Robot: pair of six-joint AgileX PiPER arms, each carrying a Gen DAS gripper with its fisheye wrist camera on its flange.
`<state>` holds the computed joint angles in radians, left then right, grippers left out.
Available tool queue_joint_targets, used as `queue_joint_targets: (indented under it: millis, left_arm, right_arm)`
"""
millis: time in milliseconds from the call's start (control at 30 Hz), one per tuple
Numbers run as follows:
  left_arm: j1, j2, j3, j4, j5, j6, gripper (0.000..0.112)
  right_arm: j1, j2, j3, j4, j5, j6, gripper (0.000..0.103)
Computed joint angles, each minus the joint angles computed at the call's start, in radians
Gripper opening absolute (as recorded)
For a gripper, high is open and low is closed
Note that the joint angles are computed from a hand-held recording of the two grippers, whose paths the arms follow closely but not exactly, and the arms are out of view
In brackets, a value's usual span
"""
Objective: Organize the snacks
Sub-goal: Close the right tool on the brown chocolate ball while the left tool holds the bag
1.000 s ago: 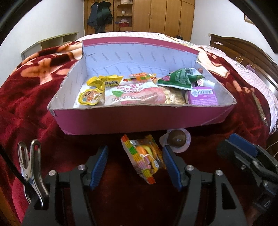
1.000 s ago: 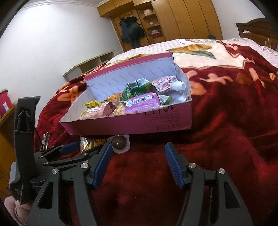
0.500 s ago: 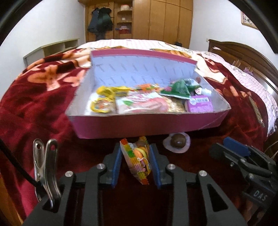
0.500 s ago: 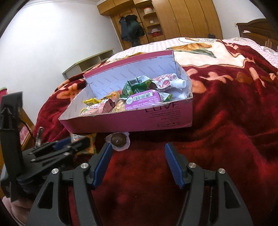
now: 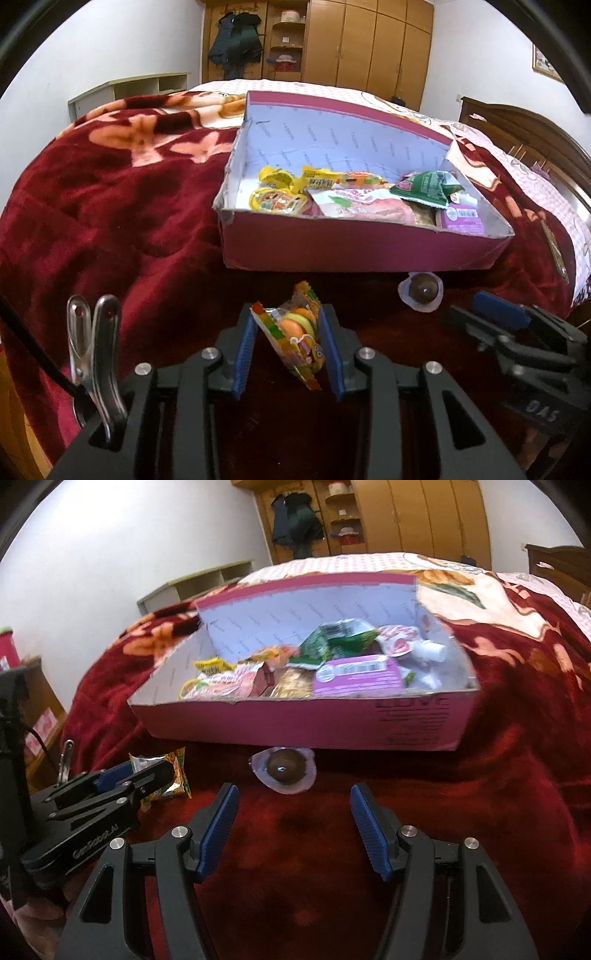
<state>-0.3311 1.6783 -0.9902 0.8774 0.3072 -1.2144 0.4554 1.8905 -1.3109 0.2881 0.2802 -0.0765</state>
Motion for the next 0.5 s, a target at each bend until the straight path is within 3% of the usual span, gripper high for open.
queue_joint_targets:
  millis: [500]
  left_arm:
    - [0.055,0.019,0.022,-0.083,-0.103,0.08,0.044]
  right_arm:
    - [0.052,0.184,-0.276,-0.272,0.181,0.295,0.063]
